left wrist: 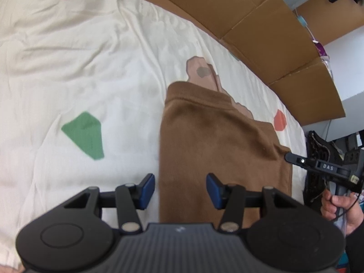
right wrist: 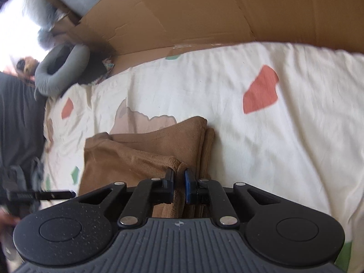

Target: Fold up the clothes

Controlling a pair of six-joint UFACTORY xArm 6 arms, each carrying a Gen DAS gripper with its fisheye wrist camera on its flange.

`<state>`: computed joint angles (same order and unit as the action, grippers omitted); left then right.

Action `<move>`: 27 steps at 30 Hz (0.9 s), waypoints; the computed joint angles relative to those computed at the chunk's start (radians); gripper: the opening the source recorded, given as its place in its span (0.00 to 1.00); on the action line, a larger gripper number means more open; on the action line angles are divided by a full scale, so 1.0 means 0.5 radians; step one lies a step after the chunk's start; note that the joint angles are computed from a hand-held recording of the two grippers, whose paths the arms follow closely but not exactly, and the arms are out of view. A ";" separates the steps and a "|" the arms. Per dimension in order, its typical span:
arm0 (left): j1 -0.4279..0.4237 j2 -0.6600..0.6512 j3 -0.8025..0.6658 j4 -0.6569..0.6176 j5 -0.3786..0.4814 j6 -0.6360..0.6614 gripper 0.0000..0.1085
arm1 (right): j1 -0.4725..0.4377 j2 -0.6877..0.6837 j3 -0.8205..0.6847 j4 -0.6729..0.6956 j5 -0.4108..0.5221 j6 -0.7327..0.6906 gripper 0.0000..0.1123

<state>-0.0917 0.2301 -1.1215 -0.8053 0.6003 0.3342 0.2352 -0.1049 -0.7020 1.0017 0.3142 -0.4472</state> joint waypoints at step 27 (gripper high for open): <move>0.055 0.382 -0.344 -0.469 0.083 0.204 0.21 | -0.235 0.219 -0.094 0.538 0.461 -0.198 0.29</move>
<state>-0.0640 0.4213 -1.2937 -1.0400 0.6420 0.4360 0.1178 0.0045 -0.7491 1.2707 0.5446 -0.5460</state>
